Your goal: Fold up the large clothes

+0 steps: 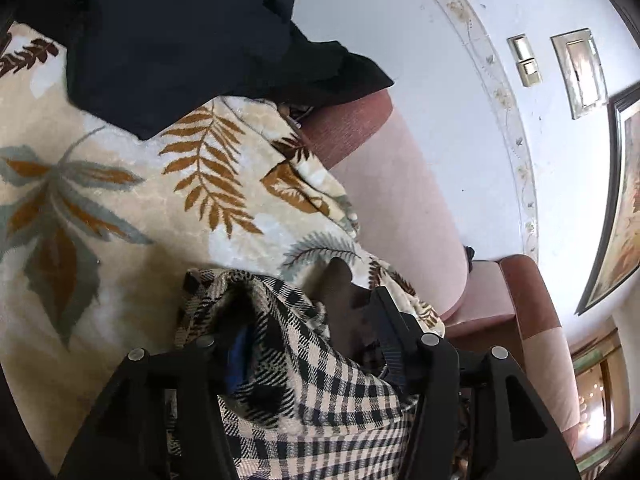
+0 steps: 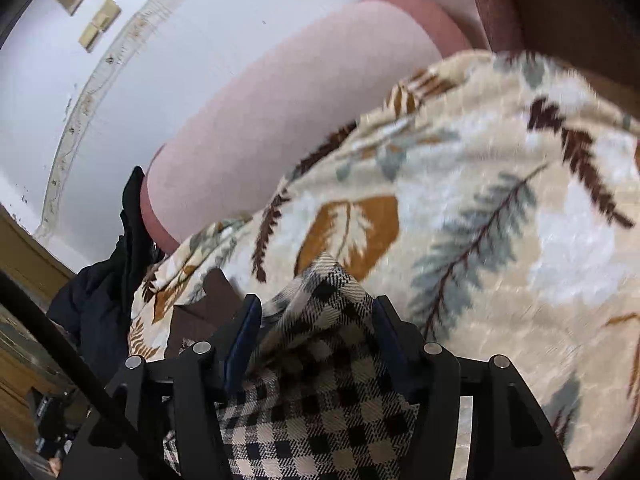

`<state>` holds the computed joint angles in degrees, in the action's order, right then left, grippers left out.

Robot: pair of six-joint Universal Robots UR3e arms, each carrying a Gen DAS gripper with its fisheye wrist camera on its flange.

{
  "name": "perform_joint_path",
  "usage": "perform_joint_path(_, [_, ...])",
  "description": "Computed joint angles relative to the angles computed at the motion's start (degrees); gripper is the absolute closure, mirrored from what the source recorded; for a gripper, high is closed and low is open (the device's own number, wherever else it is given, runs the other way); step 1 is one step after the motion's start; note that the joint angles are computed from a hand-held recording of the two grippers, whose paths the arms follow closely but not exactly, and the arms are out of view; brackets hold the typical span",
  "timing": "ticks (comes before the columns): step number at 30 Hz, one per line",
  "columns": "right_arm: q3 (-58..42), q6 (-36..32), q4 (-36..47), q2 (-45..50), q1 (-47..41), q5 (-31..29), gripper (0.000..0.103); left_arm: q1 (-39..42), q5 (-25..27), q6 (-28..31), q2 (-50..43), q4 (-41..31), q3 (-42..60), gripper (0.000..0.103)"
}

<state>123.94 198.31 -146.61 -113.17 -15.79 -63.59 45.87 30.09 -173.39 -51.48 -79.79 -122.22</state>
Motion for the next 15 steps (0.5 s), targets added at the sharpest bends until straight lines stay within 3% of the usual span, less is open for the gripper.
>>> perform_joint_path(5, [-3.3, -0.2, -0.9, 1.3, 7.5, -6.1, 0.040, 1.2, -1.1, 2.4, 1.5, -4.9, 2.3, 0.035])
perform_joint_path(11, [-8.7, -2.0, -2.7, 9.0, 22.9, -17.9, 0.040, 2.5, -2.4, 6.5, -0.5, -10.2, 3.8, 0.027])
perform_joint_path(15, [-10.9, -3.9, -3.7, 12.6, 30.7, -21.0, 0.040, 5.8, -1.9, 3.5, 2.4, -7.9, 1.7, 0.022])
